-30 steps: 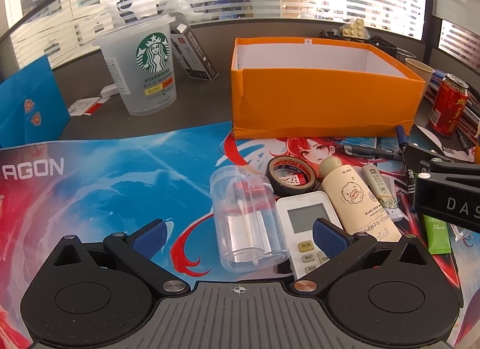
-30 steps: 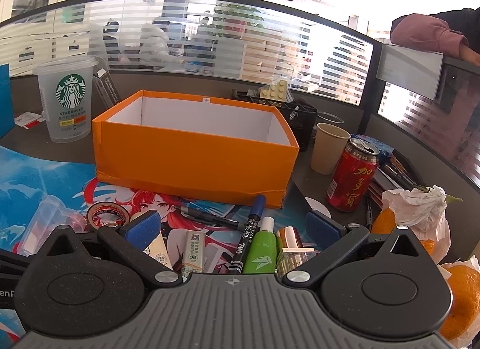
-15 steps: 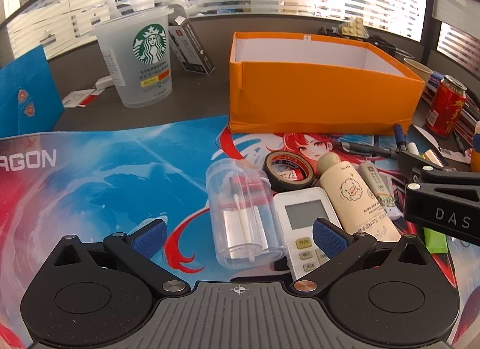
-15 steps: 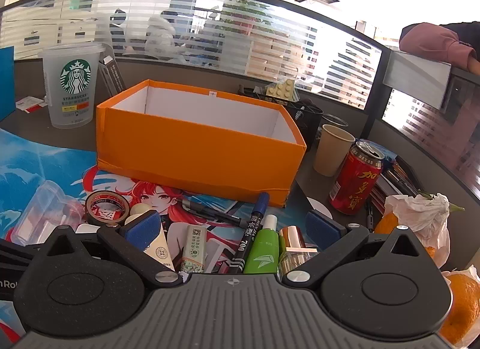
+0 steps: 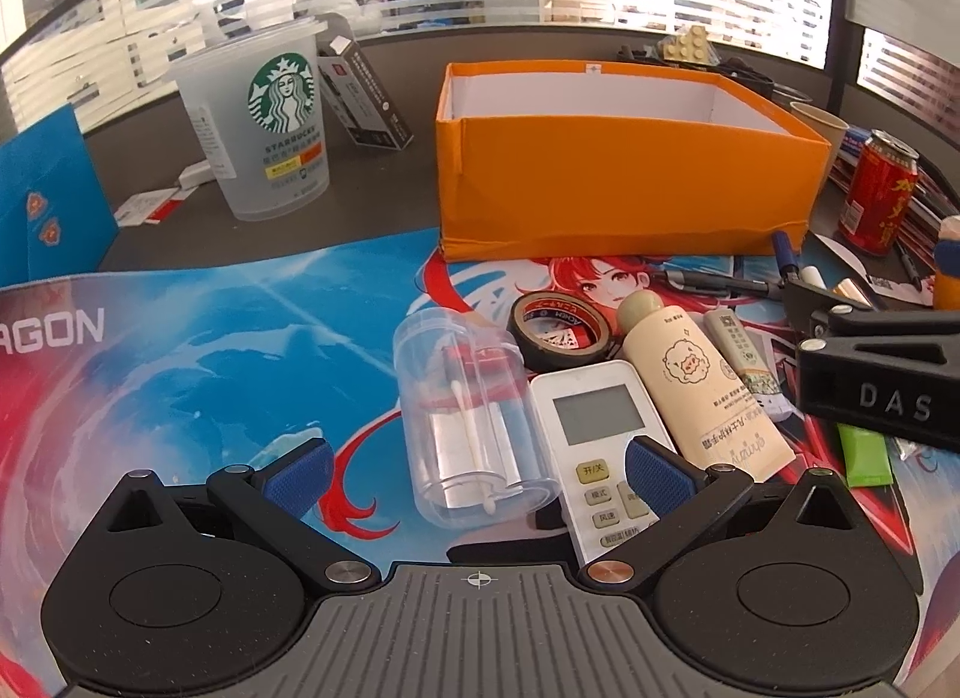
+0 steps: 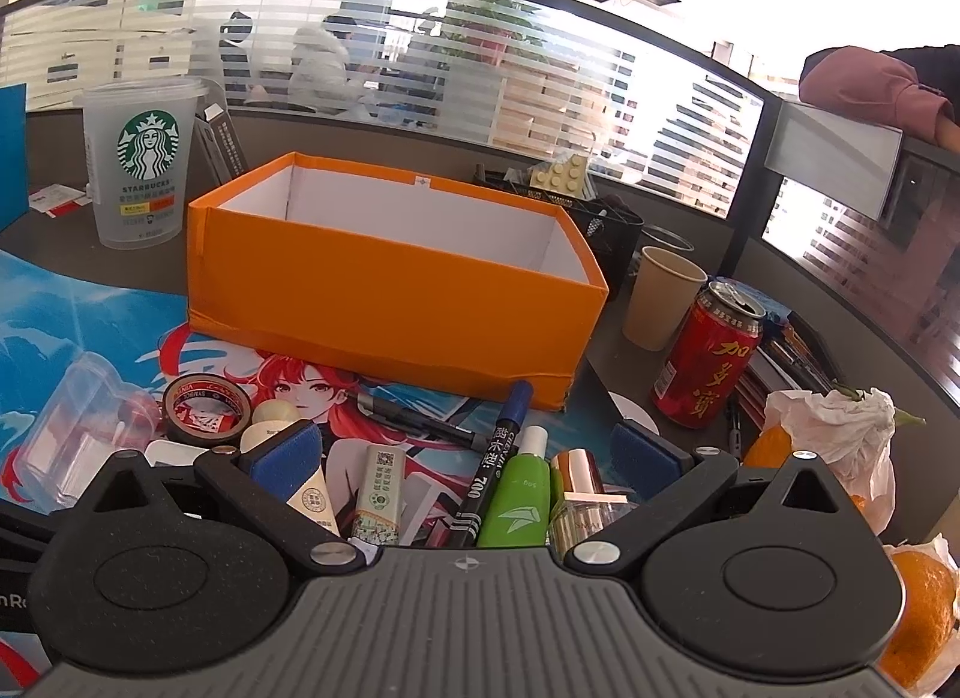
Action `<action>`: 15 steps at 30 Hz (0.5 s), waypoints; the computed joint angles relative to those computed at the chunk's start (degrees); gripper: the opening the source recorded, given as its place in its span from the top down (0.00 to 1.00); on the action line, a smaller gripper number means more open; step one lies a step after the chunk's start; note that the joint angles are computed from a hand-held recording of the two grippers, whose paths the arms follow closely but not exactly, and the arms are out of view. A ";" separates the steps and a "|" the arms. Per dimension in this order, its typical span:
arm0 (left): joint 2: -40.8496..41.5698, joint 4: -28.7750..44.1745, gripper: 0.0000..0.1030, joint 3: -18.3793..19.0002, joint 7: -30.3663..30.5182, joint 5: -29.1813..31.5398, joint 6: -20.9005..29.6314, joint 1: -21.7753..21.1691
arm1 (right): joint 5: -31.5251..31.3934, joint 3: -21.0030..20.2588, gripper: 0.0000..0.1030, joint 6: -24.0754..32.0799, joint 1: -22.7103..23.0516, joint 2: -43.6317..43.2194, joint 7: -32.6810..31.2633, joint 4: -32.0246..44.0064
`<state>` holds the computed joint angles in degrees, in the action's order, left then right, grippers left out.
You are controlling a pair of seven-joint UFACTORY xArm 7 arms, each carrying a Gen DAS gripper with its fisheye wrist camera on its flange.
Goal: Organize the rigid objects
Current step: 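Move both tools over the items on the printed mat, then grasp the clear gold-capped bottle with right tool while left grasps the clear plastic container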
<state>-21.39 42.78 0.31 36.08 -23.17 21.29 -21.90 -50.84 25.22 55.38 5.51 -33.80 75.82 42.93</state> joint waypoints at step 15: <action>-3.66 -5.03 0.00 1.62 4.97 -4.33 1.46 -2.13 | 10.43 -5.72 0.00 -4.10 -0.18 -19.98 -6.73 -17.31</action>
